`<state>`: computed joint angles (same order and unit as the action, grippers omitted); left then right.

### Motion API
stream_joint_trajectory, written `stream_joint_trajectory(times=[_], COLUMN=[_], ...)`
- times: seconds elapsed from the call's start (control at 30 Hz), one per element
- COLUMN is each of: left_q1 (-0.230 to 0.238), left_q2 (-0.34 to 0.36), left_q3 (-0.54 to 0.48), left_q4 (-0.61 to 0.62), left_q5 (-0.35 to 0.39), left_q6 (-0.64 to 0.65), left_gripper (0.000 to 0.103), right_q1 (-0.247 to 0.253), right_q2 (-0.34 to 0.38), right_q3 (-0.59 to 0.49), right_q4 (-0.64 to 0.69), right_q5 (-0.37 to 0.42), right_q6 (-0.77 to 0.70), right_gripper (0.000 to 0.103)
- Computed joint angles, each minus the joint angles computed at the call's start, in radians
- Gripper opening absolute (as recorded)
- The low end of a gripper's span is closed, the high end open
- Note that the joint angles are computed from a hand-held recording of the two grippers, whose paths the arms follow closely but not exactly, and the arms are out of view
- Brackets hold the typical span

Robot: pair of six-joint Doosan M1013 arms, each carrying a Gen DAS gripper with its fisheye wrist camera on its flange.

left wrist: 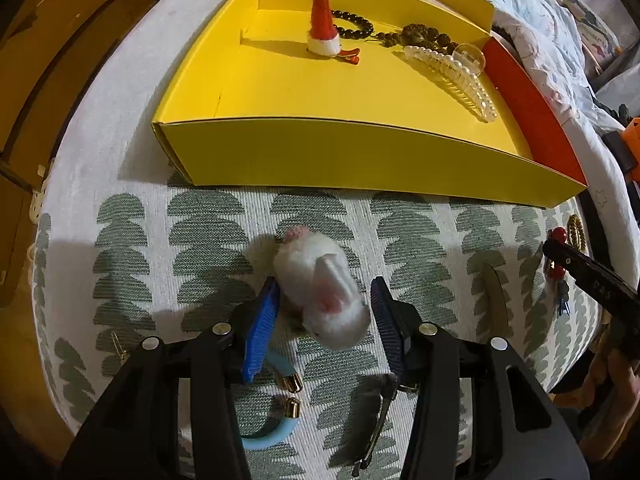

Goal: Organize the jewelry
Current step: 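Grasp white bunny ornament with left tool while right tool grasps red bead hair stick, then carry bunny with left tool while right tool carries red bead stick into box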

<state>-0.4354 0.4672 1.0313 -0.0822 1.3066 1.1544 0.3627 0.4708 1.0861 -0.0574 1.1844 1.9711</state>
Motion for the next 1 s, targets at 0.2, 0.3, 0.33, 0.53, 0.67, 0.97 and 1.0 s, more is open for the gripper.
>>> stream_joint_trajectory(times=[0.2, 0.3, 0.33, 0.53, 0.67, 0.97, 1.0], left_q1=[0.002, 0.001, 0.001, 0.002, 0.004, 0.007, 0.008], left_q2=[0.011, 0.013, 0.014, 0.013, 0.006, -0.021, -0.023], left_q3=[-0.009, -0.012, -0.013, -0.012, -0.005, 0.011, 0.013], left_q4=[-0.001, -0.003, -0.004, -0.014, -0.024, -0.048, -0.053], left_q5=[0.012, 0.013, 0.014, 0.010, 0.003, -0.031, -0.033], left_q6=[-0.007, -0.005, -0.005, -0.004, 0.000, 0.022, 0.023], left_gripper=[0.045, 0.042, 0.042, 0.037, 0.036, 0.036, 0.036], right_q1=[0.013, 0.016, 0.016, 0.016, 0.011, 0.001, 0.001], right_q2=[0.005, 0.005, 0.005, 0.000, -0.005, -0.034, -0.036], right_q3=[-0.004, -0.005, -0.005, 0.002, 0.008, 0.035, 0.037], right_q4=[-0.042, -0.056, -0.057, -0.051, -0.031, 0.011, 0.008], right_q5=[0.006, 0.013, 0.014, 0.013, 0.010, -0.022, -0.025], right_q6=[0.007, 0.011, 0.011, 0.008, 0.007, 0.004, 0.006], right_gripper=[0.036, 0.032, 0.029, 0.025, 0.023, 0.022, 0.022])
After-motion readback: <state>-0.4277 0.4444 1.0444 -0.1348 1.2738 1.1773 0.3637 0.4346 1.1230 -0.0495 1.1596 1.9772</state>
